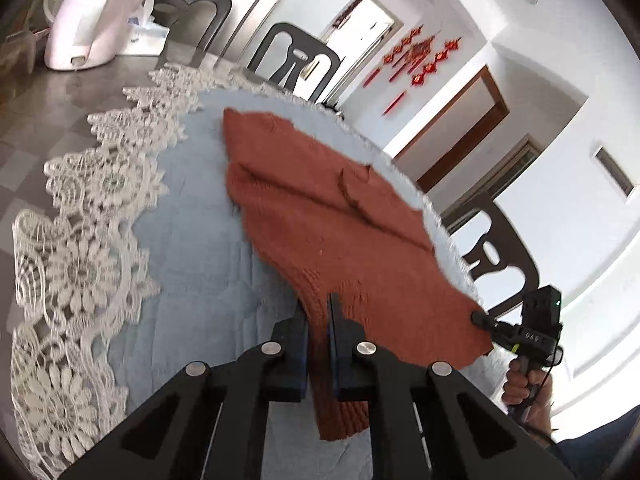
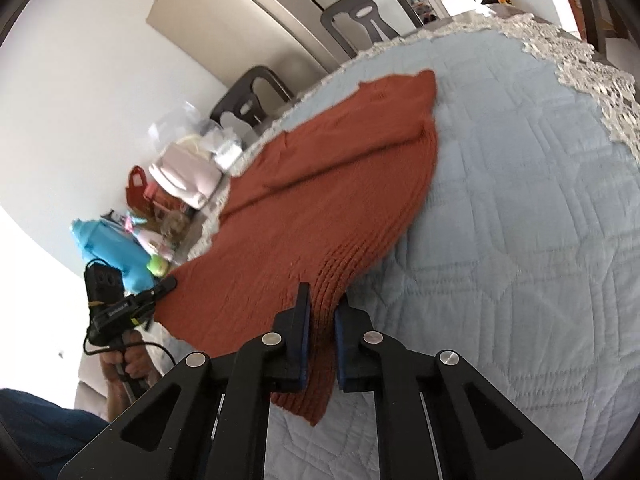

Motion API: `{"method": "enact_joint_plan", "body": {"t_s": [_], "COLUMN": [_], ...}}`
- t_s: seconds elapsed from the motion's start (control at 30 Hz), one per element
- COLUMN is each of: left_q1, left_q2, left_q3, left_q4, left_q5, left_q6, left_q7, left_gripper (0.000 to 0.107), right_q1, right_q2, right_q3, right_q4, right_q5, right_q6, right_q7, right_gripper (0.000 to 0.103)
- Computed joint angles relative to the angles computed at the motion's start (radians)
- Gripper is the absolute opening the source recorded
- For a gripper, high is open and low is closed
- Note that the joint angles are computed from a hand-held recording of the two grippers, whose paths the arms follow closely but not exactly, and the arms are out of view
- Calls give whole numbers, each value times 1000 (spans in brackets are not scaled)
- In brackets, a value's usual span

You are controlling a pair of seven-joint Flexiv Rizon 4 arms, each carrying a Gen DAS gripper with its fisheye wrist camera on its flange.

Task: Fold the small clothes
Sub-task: 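Grasp the sweater hem with both tools and lift it toward the collar, then carry the lifted hem over the body toward the collar with both tools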

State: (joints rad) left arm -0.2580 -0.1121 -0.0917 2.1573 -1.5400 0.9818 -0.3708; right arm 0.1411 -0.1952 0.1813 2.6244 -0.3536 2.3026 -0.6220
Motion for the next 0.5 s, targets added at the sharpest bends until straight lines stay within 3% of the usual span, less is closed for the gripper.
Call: {"method": "enact_joint_plan", "body": {"t_s": [0.27, 0.5], "left_q1": [-2, 30], "left_q2": [-44, -152], "left_q3": [-21, -45], "left_q4": [-118, -286], "left_q5": [-91, -74], "left_q6": [-19, 2], "left_q7": [84, 44], "left_gripper": [9, 9], "right_q1": [-43, -125], "right_q2": [-9, -65], "right_q3": [-29, -60], "right_q4": [-84, -212], "right_q5": [-64, -168], "right_q6": [37, 41], "right_q7": [-7, 50], "right_gripper": [10, 10]}}
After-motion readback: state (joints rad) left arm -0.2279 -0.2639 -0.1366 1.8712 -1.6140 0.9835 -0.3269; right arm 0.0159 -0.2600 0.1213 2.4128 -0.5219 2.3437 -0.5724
